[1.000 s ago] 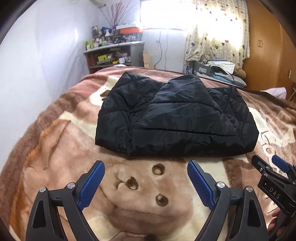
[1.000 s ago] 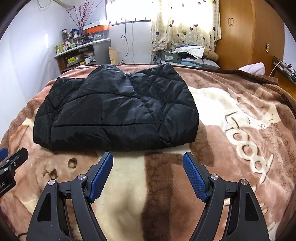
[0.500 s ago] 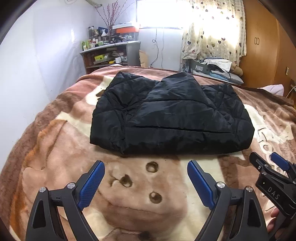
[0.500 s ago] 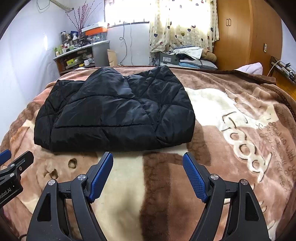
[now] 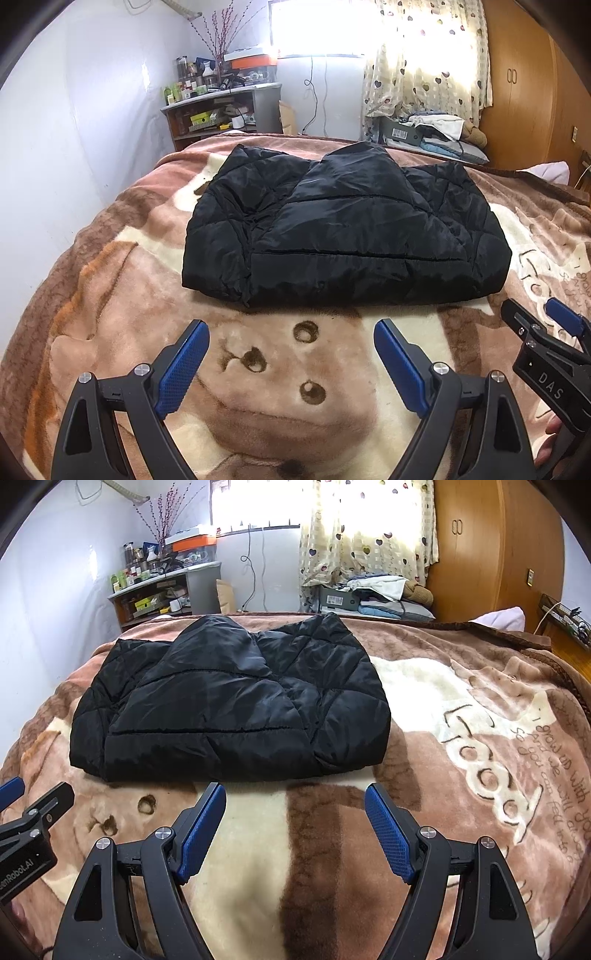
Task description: Fold large clothes
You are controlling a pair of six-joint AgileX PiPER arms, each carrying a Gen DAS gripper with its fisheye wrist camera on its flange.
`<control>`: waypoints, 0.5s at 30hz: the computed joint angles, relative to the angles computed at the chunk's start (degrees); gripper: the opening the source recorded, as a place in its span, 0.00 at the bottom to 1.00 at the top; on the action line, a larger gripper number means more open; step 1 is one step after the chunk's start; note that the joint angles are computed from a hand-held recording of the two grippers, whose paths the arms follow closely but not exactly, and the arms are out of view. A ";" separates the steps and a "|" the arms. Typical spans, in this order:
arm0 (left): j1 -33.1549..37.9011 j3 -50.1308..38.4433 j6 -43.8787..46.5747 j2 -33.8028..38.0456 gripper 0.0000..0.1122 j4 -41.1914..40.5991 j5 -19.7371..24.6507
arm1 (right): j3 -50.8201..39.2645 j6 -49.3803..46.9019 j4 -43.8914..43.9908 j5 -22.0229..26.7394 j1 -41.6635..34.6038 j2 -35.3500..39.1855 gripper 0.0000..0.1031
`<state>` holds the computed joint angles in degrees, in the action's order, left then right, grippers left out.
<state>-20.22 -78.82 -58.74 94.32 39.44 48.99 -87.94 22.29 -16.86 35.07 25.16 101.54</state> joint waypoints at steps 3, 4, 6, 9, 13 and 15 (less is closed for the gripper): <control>0.21 0.13 -0.11 -0.06 0.81 -0.42 -0.48 | 0.05 0.19 -0.17 -0.03 0.14 0.01 0.75; 0.25 0.15 -0.06 -0.07 0.81 -0.55 -0.61 | 0.09 0.34 -0.33 -0.01 0.23 0.00 0.75; 0.41 0.24 -0.05 -0.19 0.81 -0.72 -0.85 | 0.19 0.35 -0.31 0.07 0.28 -0.05 0.75; 0.40 0.37 -0.29 -0.26 0.81 -0.46 -0.93 | 0.34 0.35 -0.34 -0.07 0.26 -0.13 0.75; -0.07 0.17 -0.69 0.08 0.81 0.03 -0.43 | 0.34 0.54 -0.39 0.02 0.28 -0.14 0.75; -0.13 0.22 -0.71 0.06 0.81 -0.05 -0.54 | 0.43 0.44 -0.33 -0.02 0.26 -0.23 0.75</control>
